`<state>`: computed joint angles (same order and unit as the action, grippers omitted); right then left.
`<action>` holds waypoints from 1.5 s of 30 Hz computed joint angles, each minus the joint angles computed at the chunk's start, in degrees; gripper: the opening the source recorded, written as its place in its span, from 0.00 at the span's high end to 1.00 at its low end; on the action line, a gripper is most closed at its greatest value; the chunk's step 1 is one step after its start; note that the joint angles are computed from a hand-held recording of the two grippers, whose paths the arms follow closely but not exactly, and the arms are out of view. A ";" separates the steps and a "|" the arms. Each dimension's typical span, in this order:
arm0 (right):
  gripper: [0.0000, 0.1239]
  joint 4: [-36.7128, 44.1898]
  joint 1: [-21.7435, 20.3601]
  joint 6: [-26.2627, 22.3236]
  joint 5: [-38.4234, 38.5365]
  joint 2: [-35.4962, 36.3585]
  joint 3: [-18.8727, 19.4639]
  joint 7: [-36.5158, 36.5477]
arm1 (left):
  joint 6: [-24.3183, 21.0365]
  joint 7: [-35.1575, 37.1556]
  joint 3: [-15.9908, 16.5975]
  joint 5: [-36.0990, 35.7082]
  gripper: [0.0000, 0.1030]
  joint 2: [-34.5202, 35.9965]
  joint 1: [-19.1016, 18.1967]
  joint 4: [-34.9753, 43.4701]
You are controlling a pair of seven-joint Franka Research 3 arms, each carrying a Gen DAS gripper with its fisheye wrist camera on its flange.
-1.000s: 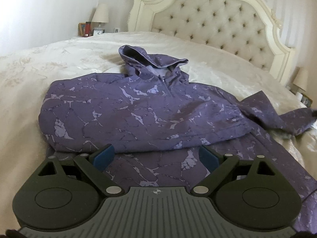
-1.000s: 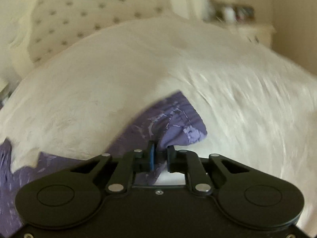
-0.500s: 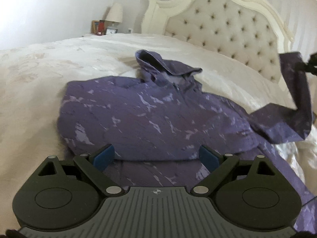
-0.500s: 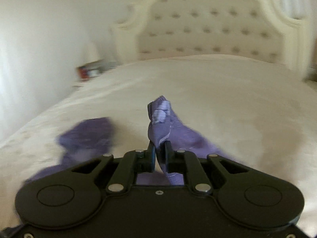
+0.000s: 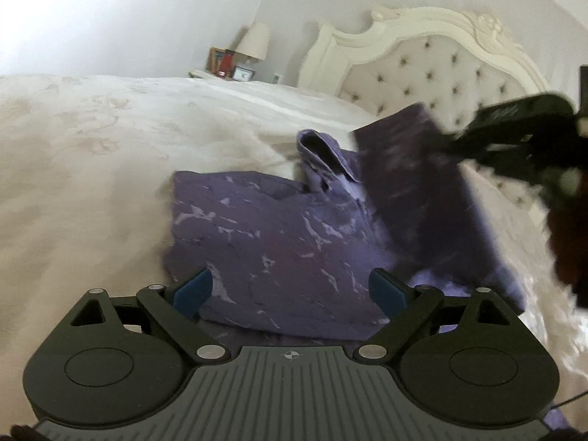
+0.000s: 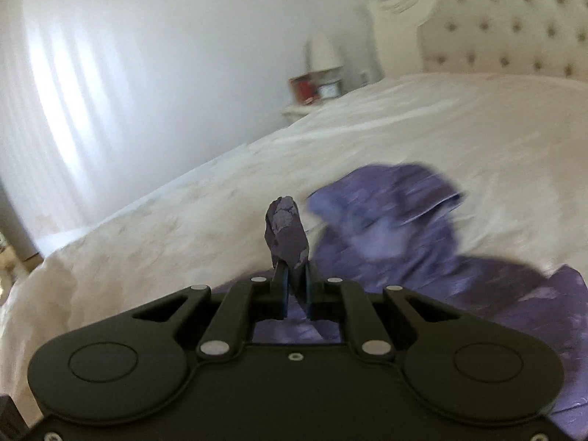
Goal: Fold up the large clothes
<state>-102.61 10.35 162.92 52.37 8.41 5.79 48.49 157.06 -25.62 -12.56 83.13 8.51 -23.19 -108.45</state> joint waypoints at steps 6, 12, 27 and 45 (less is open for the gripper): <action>0.85 -2.17 1.95 -0.09 -0.41 2.01 2.32 -3.00 | -1.16 -3.70 0.04 1.20 0.10 -1.20 0.51 -0.98; 0.46 -5.42 1.54 -5.53 3.84 0.49 2.96 -8.52 | -1.30 -3.81 -0.17 0.56 0.10 -1.14 0.96 -1.08; 0.44 -17.27 -0.44 4.96 7.00 -6.36 -4.28 -19.05 | -2.69 4.44 -0.47 -1.36 0.10 1.33 -0.74 0.64; 0.44 -23.97 -7.23 -3.00 10.83 -10.86 -8.90 -18.80 | -15.86 32.26 1.48 -17.19 0.10 11.80 -6.60 16.79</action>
